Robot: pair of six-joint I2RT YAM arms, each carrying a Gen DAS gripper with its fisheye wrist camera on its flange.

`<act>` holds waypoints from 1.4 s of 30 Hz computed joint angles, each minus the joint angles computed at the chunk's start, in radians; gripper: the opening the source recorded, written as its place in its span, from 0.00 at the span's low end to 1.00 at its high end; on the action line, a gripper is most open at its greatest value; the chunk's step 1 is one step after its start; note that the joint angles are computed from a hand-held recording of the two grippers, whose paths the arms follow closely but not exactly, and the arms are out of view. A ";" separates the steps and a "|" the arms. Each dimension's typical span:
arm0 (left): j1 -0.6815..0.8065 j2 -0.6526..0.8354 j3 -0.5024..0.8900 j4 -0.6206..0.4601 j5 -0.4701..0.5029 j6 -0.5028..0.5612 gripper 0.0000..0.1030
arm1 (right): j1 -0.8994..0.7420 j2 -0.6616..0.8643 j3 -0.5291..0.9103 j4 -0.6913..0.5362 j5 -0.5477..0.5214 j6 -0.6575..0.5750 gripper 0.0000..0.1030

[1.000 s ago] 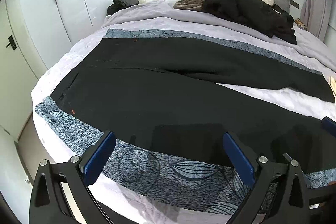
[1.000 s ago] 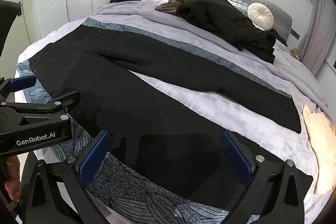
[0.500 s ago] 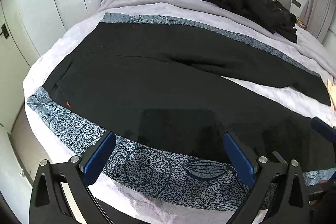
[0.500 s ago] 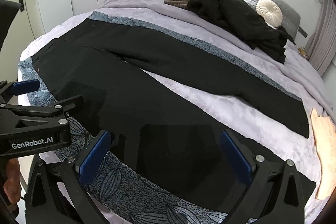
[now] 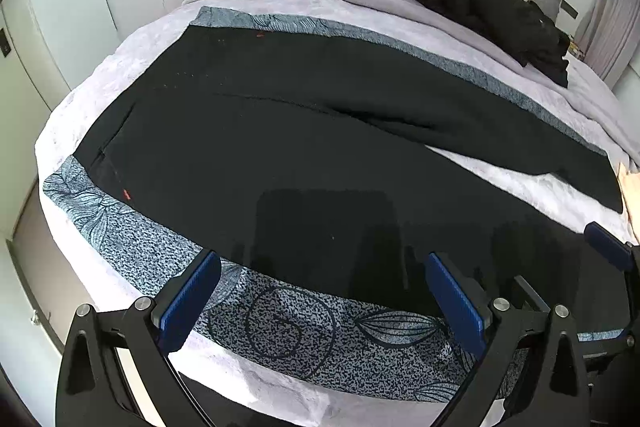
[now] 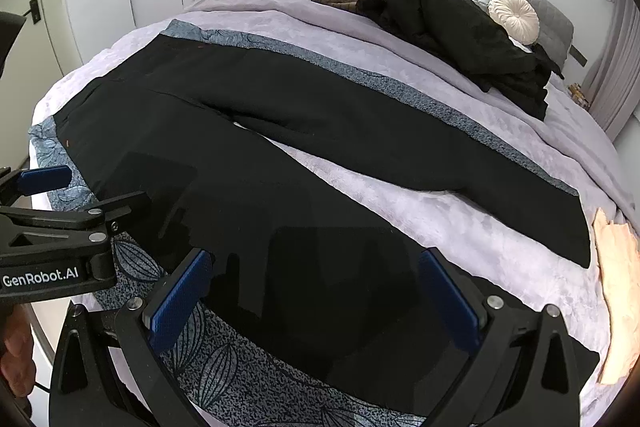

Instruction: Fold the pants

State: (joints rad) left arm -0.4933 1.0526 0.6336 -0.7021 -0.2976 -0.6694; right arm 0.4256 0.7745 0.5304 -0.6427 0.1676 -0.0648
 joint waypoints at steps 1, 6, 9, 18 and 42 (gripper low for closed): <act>0.000 -0.009 -0.002 0.000 -0.007 -0.001 0.99 | 0.004 0.001 0.001 0.001 0.003 0.001 1.00; -0.034 -0.028 0.003 -0.013 -0.083 0.005 0.99 | 0.011 0.004 0.004 0.007 0.006 -0.003 1.00; -0.042 -0.029 0.005 -0.012 -0.095 0.009 0.99 | 0.002 0.007 0.006 0.012 -0.004 -0.009 1.00; -0.068 0.003 0.031 0.008 -0.135 0.024 0.99 | -0.029 0.019 0.017 0.027 -0.021 -0.030 1.00; 0.367 0.379 0.301 0.195 0.122 0.371 0.99 | -0.206 0.890 0.682 0.159 -0.414 -0.447 0.96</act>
